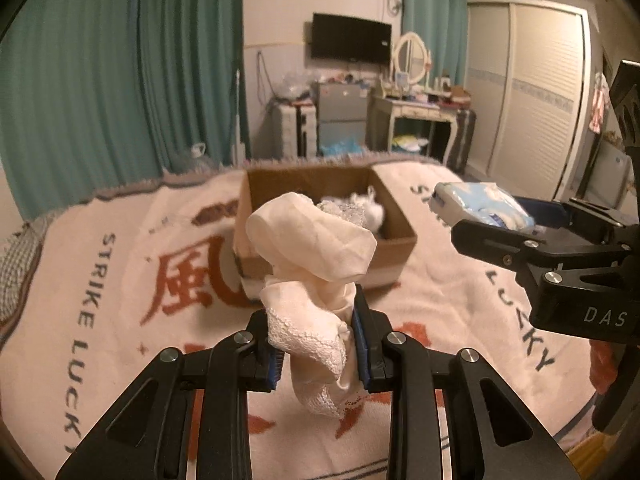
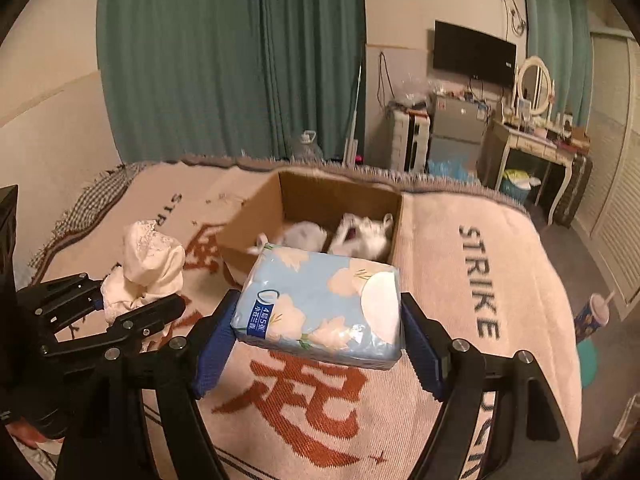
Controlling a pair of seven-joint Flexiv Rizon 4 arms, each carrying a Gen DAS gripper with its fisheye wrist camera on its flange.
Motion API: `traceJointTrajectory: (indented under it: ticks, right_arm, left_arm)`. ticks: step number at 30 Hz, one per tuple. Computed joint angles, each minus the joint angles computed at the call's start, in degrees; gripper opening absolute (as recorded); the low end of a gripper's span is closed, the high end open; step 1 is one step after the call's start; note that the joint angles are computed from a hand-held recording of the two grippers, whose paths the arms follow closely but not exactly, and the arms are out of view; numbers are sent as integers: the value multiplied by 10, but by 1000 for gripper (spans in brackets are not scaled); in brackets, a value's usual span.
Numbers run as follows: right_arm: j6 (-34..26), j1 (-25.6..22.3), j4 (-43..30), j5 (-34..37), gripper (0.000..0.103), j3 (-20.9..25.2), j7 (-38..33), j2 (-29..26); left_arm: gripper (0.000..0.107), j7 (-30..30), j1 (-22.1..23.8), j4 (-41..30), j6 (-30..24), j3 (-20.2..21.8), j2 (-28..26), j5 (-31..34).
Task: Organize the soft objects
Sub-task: 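Drop the blue tissue pack and white cloth into the box, opening both tools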
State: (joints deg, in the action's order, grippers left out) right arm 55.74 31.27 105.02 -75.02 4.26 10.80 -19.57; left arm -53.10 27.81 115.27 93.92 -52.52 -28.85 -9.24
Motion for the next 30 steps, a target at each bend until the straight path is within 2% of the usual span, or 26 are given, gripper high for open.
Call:
traceJointTrajectory:
  ticks: [5, 9, 15, 21, 24, 27, 30]
  right_arm:
    - [2, -2, -41, 10, 76, -8, -40, -10]
    - [15, -6, -82, 11, 76, -24, -69, -29]
    - [52, -17, -157, 36, 76, -57, -123, -83]
    - [102, -29, -239, 107, 76, -97, -175, -166]
    - [124, -39, -277, 159, 76, -107, -205, -211]
    - [143, -49, -303, 211, 76, -111, -229, -247]
    - [154, -54, -323, 255, 77, -114, -253, -274]
  left_arm:
    - [27, 19, -25, -44, -10, 19, -13, -2]
    - [27, 44, -92, -102, -16, 82, -29, -14]
    - [27, 74, -194, -217, -52, 167, -86, -51]
    - [27, 77, -320, -386, -125, 293, -175, -81]
    - [27, 53, -377, -479, -176, 368, -228, -85]
    - [29, 38, -399, -542, -218, 404, -268, -81]
    - [32, 28, -411, -575, -228, 425, -290, -71]
